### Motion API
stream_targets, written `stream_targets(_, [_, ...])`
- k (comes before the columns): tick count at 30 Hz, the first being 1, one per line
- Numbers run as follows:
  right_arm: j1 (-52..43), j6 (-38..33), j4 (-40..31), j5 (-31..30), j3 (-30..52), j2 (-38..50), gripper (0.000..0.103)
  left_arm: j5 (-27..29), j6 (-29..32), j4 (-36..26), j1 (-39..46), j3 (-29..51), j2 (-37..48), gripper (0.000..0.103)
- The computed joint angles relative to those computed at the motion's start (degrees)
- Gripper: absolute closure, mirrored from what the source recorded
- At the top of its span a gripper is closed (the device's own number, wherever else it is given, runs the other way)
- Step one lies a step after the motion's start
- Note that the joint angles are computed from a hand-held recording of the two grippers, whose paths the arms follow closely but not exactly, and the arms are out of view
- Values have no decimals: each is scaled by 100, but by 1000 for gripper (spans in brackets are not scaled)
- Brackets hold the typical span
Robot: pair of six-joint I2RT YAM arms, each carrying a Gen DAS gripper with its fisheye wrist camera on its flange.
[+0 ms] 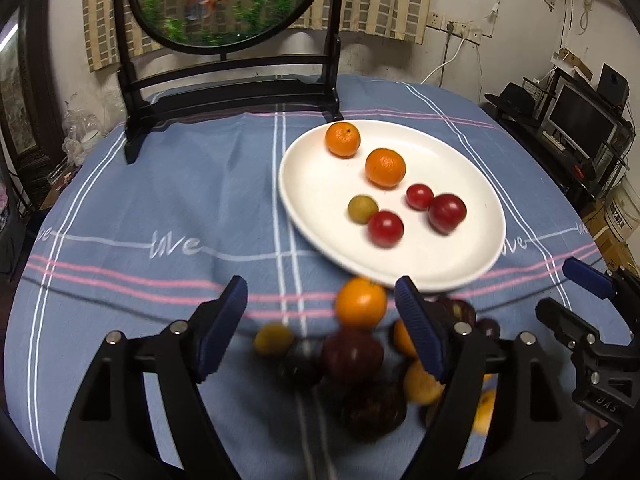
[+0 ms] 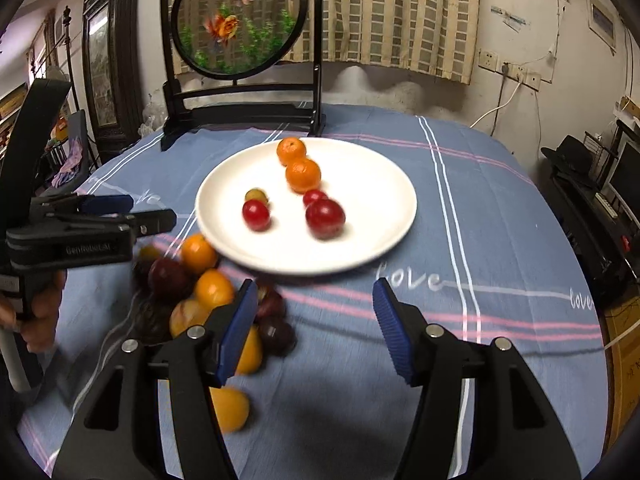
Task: Organize fruits
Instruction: 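Place a red tomato on the plate with the left tool while the right tool places a red plum, then place the dark mangosteen on the plate with the left tool while the right tool places a pale fruit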
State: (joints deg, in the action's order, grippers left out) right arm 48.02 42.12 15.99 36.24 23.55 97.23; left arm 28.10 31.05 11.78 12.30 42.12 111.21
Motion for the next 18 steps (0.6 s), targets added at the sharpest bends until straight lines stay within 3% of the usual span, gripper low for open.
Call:
stream_targets(9, [1117,1057,-666,241,210,370,43,252,753,-54,725,-517,-219,24])
stream_targets(18, [1278,1104,-841,-107,673,1051,43,355,1283,-208,1178,-640,-55,23])
